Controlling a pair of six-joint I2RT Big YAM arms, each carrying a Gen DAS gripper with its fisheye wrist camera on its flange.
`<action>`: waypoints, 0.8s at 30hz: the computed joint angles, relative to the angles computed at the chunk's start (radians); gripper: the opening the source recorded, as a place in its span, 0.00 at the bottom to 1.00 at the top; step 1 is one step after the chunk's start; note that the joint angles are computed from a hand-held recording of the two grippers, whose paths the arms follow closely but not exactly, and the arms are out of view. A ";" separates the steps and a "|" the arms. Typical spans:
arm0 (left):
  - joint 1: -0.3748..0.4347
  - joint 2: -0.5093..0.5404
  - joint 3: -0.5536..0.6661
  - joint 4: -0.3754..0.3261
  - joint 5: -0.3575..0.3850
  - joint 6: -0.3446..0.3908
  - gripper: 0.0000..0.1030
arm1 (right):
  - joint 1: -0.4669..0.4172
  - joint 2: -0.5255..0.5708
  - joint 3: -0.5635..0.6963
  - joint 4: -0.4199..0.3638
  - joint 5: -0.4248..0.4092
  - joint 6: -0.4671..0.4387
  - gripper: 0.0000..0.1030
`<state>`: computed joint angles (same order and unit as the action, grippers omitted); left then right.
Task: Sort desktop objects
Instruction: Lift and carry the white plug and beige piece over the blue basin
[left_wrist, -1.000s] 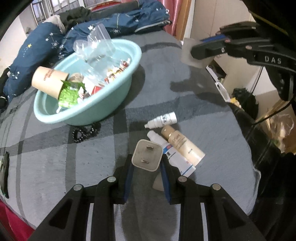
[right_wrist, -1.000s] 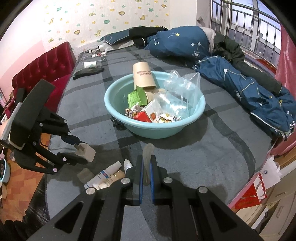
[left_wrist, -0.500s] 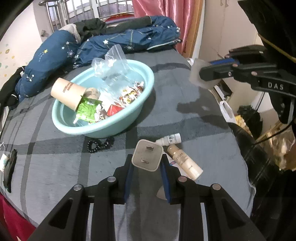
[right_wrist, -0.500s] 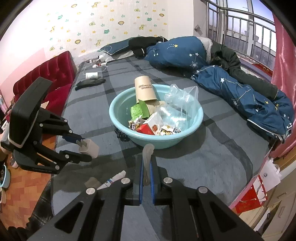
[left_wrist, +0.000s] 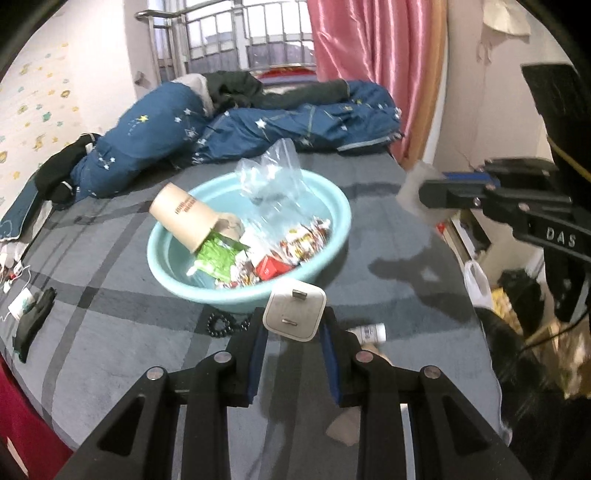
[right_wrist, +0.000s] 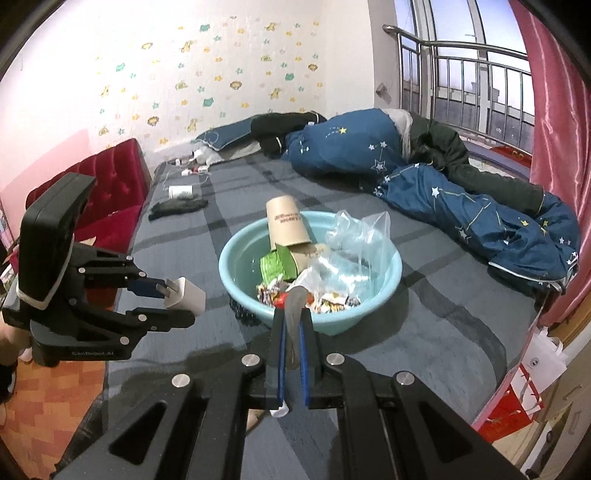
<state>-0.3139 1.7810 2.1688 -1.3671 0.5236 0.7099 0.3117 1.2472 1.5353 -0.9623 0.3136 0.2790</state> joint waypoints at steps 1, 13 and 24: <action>-0.001 -0.002 -0.003 0.012 0.002 -0.009 0.30 | 0.002 -0.005 -0.008 0.022 0.012 -0.004 0.05; -0.008 -0.035 -0.068 0.234 0.014 -0.225 0.30 | -0.005 -0.010 -0.045 0.152 0.041 0.004 0.05; -0.024 -0.090 -0.196 0.539 -0.039 -0.421 0.30 | -0.024 -0.012 -0.099 0.346 0.056 -0.035 0.06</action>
<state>-0.3379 1.6909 1.9727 -0.8282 0.4846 0.2893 0.2874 1.2355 1.4365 -0.6162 0.3693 0.2440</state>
